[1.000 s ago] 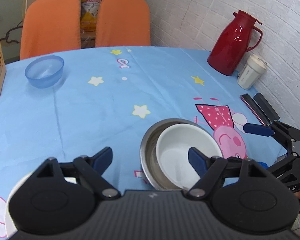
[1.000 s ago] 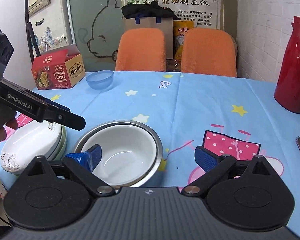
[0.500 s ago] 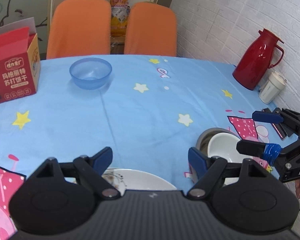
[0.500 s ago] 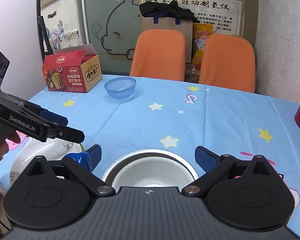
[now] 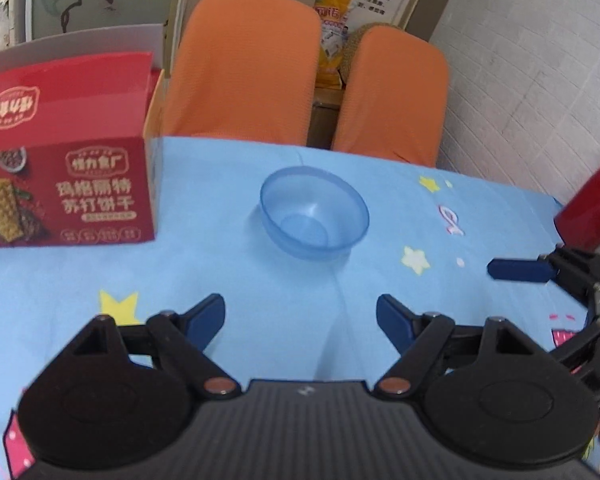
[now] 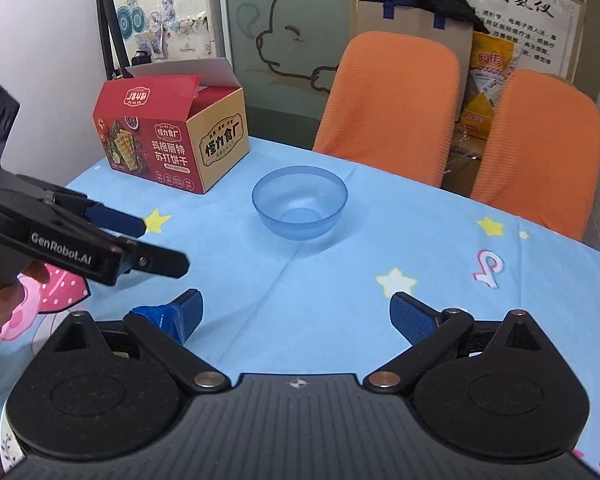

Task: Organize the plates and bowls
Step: 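Move the left gripper to the blue plastic bowl and grasp its rim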

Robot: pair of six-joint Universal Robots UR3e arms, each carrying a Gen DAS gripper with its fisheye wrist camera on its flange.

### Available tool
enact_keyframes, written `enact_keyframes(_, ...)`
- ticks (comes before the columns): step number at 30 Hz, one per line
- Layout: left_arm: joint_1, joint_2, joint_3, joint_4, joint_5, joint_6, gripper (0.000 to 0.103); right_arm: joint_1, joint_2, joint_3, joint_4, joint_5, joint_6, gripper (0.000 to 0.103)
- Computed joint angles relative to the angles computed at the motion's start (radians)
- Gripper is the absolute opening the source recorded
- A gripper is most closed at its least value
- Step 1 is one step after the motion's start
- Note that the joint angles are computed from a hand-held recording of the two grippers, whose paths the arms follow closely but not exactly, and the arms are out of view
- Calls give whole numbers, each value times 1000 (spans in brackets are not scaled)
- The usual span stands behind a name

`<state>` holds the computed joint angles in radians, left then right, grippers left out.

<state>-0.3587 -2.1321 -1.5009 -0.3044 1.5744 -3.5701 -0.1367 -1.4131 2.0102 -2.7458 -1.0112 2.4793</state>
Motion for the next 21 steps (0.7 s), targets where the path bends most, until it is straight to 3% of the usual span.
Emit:
enact_keyframes(6,35,-315,519,-264,12,-19,79,130,321,-336,14,-116,70,87)
enact_keyframes(12,55,-531,861,-415,-4,-3,79,178,468,-496,24,-188,76,87)
enact_keyframes(16,54,-590,931,-422,23,24,75,187,523,-517,-19,-183,104,87)
enact_keyframes(18,54,-576,904,-409,21,39,59,187,556,-535,-47,-163,125,86)
enact_keyframes(21,57,-553,857,-380,9,66,46,199,587,-536,-117,-152,137,86)
